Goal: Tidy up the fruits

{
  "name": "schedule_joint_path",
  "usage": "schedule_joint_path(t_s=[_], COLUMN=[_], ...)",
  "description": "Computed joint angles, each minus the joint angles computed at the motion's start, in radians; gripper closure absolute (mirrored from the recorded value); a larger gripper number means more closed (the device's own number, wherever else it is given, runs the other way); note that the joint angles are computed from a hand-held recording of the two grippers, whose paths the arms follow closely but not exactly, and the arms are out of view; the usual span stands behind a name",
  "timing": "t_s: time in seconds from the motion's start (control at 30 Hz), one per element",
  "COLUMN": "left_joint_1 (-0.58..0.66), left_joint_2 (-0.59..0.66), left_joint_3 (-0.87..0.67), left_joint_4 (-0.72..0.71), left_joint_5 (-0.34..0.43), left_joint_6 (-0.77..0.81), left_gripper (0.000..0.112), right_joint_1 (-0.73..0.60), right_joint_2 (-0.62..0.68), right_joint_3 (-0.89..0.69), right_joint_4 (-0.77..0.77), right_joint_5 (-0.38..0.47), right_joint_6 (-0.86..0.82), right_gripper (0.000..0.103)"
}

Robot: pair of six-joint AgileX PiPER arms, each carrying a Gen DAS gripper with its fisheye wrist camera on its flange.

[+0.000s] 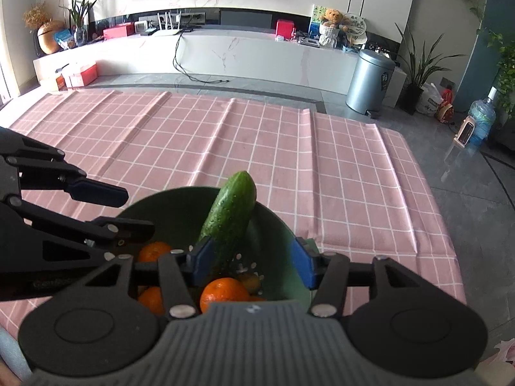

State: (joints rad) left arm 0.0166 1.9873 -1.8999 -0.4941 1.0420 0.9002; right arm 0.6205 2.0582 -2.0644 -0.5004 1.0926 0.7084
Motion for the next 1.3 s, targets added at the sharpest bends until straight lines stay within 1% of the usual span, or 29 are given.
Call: schedule_joint_path(t_s=[0.07, 0.13, 0.2, 0.3, 0.43, 0.5, 0.57, 0.67, 0.77, 0.8, 0.83, 0.9, 0.97, 1.03, 1.13, 1.23, 1.3], left_joint_1=[0.030, 0.058, 0.087, 0.129, 0.169, 0.189, 0.206, 0.238, 0.252, 0.260, 0.274, 0.296, 0.308, 0.308, 0.311, 0.300, 0.285], left_joint_2=[-0.037, -0.075, -0.110, -0.171, -0.251, -0.285, -0.313, -0.358, -0.386, -0.394, -0.406, -0.425, -0.437, -0.445, -0.447, -0.437, -0.424], left_joint_3=[0.030, 0.066, 0.103, 0.187, 0.308, 0.361, 0.411, 0.506, 0.570, 0.591, 0.620, 0.672, 0.707, 0.731, 0.752, 0.756, 0.746], left_joint_4=[-0.027, -0.051, -0.080, -0.127, -0.190, -0.224, -0.261, -0.360, -0.398, -0.415, -0.441, -0.491, -0.515, -0.509, -0.504, -0.459, -0.405], left_joint_5=[-0.005, -0.015, -0.026, -0.066, -0.136, -0.161, -0.189, -0.232, -0.264, -0.268, -0.270, -0.282, -0.297, -0.318, -0.338, -0.360, -0.371], left_joint_6=[0.005, 0.015, 0.036, 0.086, 0.160, 0.193, 0.227, 0.344, 0.423, 0.450, 0.487, 0.549, 0.587, 0.591, 0.598, 0.549, 0.489], left_gripper=[0.061, 0.061, 0.059, 0.056, 0.053, 0.049, 0.043, 0.037, 0.034, 0.031, 0.026, 0.025, 0.023, 0.023, 0.023, 0.023, 0.023], right_joint_1=[0.028, 0.060, 0.097, 0.152, 0.231, 0.271, 0.307, 0.351, 0.399, 0.414, 0.425, 0.445, 0.456, 0.460, 0.462, 0.465, 0.462], right_joint_2=[-0.033, -0.069, -0.107, -0.152, -0.186, -0.191, -0.189, -0.184, -0.171, -0.166, -0.164, -0.162, -0.162, -0.162, -0.143, -0.133, -0.132], right_joint_3=[0.035, 0.082, 0.140, 0.214, 0.293, 0.314, 0.325, 0.334, 0.341, 0.346, 0.353, 0.374, 0.397, 0.418, 0.418, 0.416, 0.423], right_joint_4=[-0.034, -0.071, -0.117, -0.184, -0.281, -0.326, -0.363, -0.418, -0.492, -0.516, -0.536, -0.564, -0.577, -0.572, -0.550, -0.550, -0.550], right_joint_5=[-0.009, -0.023, -0.041, -0.058, -0.053, -0.033, -0.013, 0.008, 0.038, 0.048, 0.055, 0.065, 0.062, 0.061, 0.064, 0.070, 0.059], right_joint_6=[0.056, 0.124, 0.211, 0.348, 0.547, 0.624, 0.681, 0.731, 0.760, 0.768, 0.775, 0.805, 0.839, 0.859, 0.867, 0.869, 0.873], right_gripper=[0.041, 0.041, 0.038, 0.038, 0.038, 0.037, 0.037, 0.035, 0.031, 0.030, 0.029, 0.022, 0.019, 0.015, 0.015, 0.013, 0.010])
